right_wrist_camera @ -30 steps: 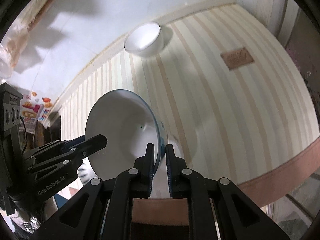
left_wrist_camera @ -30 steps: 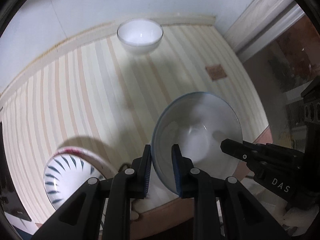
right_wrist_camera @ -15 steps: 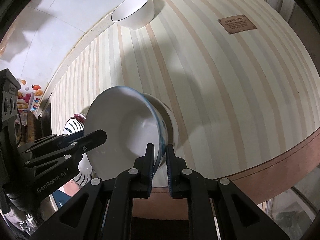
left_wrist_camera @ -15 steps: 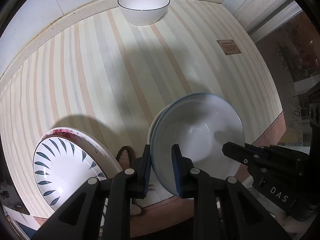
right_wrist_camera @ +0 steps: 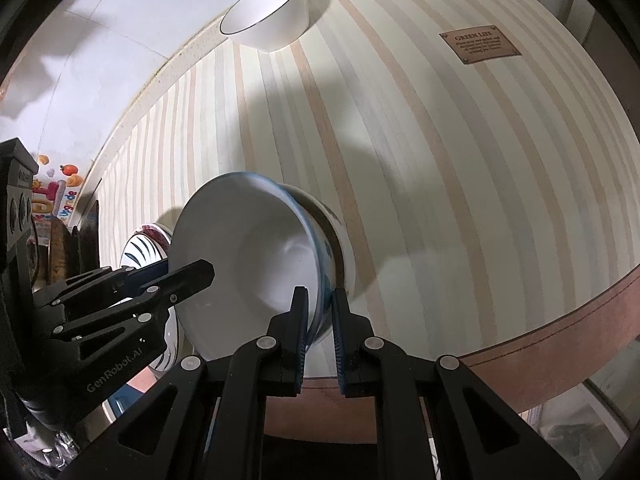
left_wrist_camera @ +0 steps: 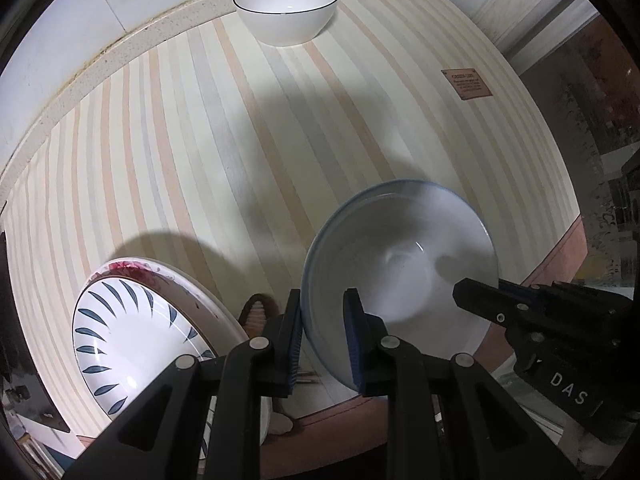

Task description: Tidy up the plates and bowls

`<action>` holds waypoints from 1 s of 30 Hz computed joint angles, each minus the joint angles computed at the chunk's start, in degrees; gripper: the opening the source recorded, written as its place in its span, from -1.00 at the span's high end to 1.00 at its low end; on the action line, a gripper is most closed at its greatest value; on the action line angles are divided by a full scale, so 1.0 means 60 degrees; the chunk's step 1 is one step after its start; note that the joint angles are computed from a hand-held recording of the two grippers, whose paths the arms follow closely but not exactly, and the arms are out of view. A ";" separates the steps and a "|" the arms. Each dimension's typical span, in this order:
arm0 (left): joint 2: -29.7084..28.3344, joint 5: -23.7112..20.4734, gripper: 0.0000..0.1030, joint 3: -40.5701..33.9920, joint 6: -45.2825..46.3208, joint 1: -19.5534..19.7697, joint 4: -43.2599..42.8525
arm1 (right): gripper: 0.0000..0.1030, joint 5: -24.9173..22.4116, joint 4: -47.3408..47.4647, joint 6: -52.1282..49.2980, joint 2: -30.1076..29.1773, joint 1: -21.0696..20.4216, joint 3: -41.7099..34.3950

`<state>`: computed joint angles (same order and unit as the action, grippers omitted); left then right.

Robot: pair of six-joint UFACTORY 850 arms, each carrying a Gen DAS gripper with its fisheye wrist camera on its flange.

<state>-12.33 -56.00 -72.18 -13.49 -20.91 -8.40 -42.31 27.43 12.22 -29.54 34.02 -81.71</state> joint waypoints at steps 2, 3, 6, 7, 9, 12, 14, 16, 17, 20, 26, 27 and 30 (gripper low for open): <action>-0.0009 -0.0001 0.66 0.0007 -0.0020 -0.0013 0.0047 | 0.74 -0.0056 0.0008 -0.0046 -0.0047 -0.0009 -0.0065; -0.0017 -0.0008 0.66 0.0008 -0.0025 -0.0018 0.0073 | 0.73 -0.0076 0.0004 -0.0089 -0.0064 -0.0014 -0.0083; -0.0034 -0.0015 0.66 0.0017 -0.0057 -0.0028 0.0097 | 0.73 -0.0130 0.0087 -0.0190 -0.0126 -0.0043 -0.0146; -0.0040 -0.0019 0.66 0.0023 -0.0073 -0.0025 0.0102 | 0.72 -0.0144 0.0135 -0.0219 -0.0139 -0.0054 -0.0153; -0.0050 -0.0026 0.66 0.0036 -0.0099 -0.0026 0.0107 | 0.70 -0.0189 0.0246 -0.0293 -0.0164 -0.0082 -0.0172; -0.0073 -0.0051 0.66 0.0029 -0.0090 -0.0029 0.0086 | 0.63 -0.0330 0.0246 -0.0340 -0.0233 -0.0111 -0.0283; -0.0078 -0.0061 0.65 0.0011 -0.0079 -0.0047 0.0116 | 0.63 -0.0491 0.0129 -0.0326 -0.0307 -0.0109 -0.0400; -0.0088 -0.0093 0.65 -0.0030 -0.0082 -0.0053 0.0146 | 0.63 -0.0542 0.0208 -0.0416 -0.0322 -0.0134 -0.0416; -0.0081 -0.0111 0.65 -0.0054 -0.0079 -0.0048 0.0139 | 0.63 -0.0571 0.0262 -0.0478 -0.0325 -0.0150 -0.0418; 0.0060 -0.0136 0.65 -0.0150 -0.0060 0.0035 0.0070 | 0.63 -0.0681 0.0602 -0.0713 -0.0248 -0.0256 -0.0431; 0.0071 0.0062 0.45 -0.1090 -0.0175 0.0553 0.0031 | 0.58 -0.0833 0.1039 -0.1113 -0.0332 -0.0628 -0.1085; -0.0080 0.0128 0.42 -0.1347 -0.0181 0.0726 -0.0047 | 0.47 -0.0874 0.1000 -0.1075 -0.0454 -0.0686 -0.1363; -0.0835 0.0201 0.31 -0.2245 -0.0279 0.1209 -0.0032 | 0.20 -0.0998 0.0938 -0.1081 -0.1171 -0.0906 -0.2669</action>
<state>-17.34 -54.79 -85.65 -15.17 -13.66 -8.59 -48.31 33.05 5.73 -36.57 28.58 -97.72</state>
